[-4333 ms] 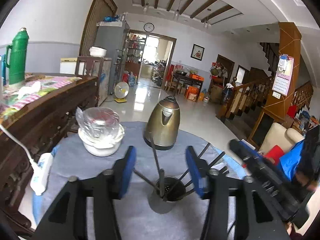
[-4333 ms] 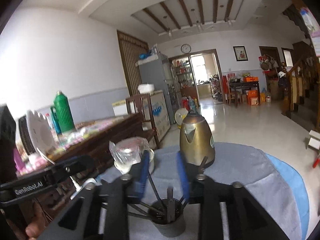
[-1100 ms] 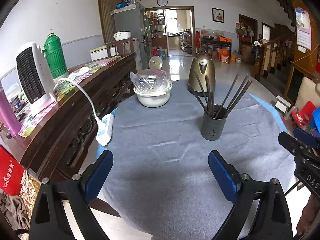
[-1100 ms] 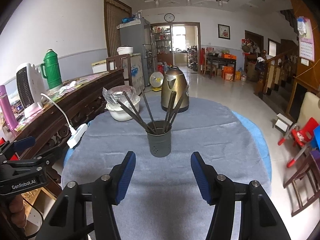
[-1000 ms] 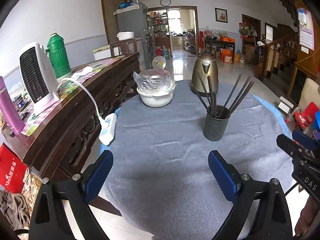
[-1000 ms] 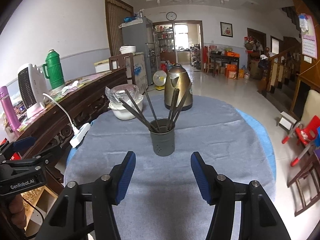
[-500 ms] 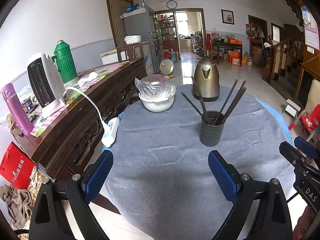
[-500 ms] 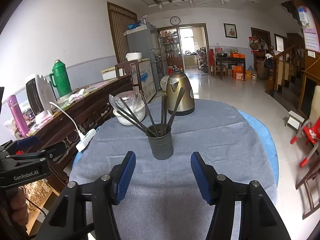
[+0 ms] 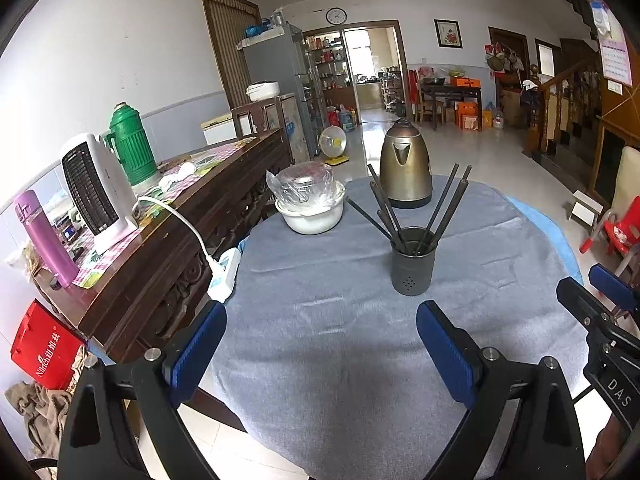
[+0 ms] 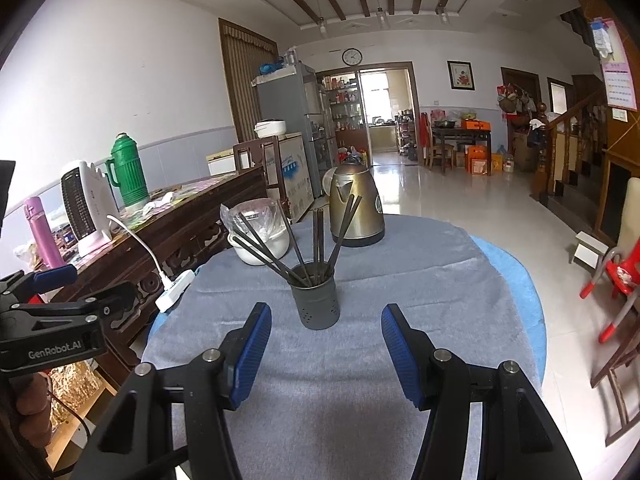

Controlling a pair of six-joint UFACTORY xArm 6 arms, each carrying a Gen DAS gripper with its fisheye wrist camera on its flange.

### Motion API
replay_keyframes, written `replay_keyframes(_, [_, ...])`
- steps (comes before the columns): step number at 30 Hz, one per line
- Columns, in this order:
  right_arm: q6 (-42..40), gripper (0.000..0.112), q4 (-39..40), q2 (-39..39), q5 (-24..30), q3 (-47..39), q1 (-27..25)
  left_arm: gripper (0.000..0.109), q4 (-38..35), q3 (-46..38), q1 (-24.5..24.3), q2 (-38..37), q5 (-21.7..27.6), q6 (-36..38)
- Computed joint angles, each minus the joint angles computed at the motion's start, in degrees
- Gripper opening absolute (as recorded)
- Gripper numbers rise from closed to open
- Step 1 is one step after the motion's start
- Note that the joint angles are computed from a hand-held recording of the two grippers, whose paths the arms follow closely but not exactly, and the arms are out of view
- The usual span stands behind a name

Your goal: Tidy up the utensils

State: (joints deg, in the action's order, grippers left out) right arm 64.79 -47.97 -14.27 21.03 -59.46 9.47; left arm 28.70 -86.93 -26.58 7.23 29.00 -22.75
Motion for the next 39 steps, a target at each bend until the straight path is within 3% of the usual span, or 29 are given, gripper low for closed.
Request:
replay_keyframes(9, [-2.64,0.061,2.00,2.18,0.25,-2.29,-0.41,0.096,-1.78,-3.25,0.04,2.70,0.53,1.27])
replay_keyframes(24, [-3.43,0.061,4.42,11.98,-0.26,-10.20,-1.27,0.096,-10.99,-12.49,2.32,11.57,3.32,7.55])
replay_keyframes(39, [-2.33,0.061,1.92,13.68,3.08,-12.98,1.10,0.096,-15.73,-9.57,3.56,10.47,1.65,10.01])
